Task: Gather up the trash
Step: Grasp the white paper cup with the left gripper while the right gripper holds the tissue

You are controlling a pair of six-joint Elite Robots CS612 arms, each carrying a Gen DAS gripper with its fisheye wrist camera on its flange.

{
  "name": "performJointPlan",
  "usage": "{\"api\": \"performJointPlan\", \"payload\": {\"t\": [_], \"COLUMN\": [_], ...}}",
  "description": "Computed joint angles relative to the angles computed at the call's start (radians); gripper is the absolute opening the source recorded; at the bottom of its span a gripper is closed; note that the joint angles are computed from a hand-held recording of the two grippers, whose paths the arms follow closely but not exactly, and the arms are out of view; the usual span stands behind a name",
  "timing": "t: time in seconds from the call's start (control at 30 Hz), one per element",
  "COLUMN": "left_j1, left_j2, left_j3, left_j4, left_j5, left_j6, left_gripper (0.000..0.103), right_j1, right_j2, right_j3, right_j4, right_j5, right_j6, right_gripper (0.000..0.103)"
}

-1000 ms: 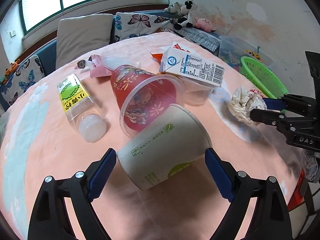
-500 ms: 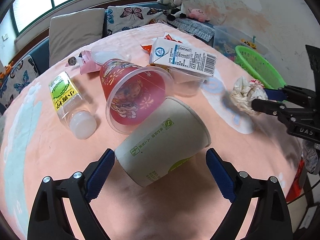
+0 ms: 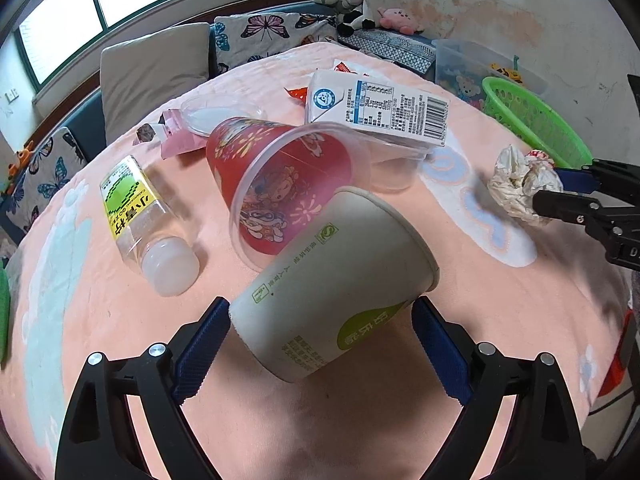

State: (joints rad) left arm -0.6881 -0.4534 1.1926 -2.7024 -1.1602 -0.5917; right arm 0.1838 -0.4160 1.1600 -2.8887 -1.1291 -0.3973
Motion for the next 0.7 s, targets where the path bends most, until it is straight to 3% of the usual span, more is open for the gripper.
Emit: {"api": "performJointPlan", "payload": {"t": [0.07,0.37,0.7], "left_j1": [-0.001,-0.006,-0.010], "left_j2": [0.003,-0.002,-0.003], "left_j3": [-0.005,0.003,0.001], "left_j4": [0.005,-0.028,-0.043], "left_j5": [0.003,-0.033,-0.065], "left_j6": [-0.003,-0.016,-0.031], "left_gripper": [0.080,0.064,0.061], "right_j1": [-0.001,-0.008,-0.013], "right_j2": [0.000,-0.005,-0.008], "right_j3": [0.002,0.014,0.025], "right_j4": [-0.002,-0.018,-0.031], "right_j5": [-0.002,-0.001,-0.001], "right_j6": [0.001,0.018,0.027], "right_gripper": [0.042,0.042,0.042]}}
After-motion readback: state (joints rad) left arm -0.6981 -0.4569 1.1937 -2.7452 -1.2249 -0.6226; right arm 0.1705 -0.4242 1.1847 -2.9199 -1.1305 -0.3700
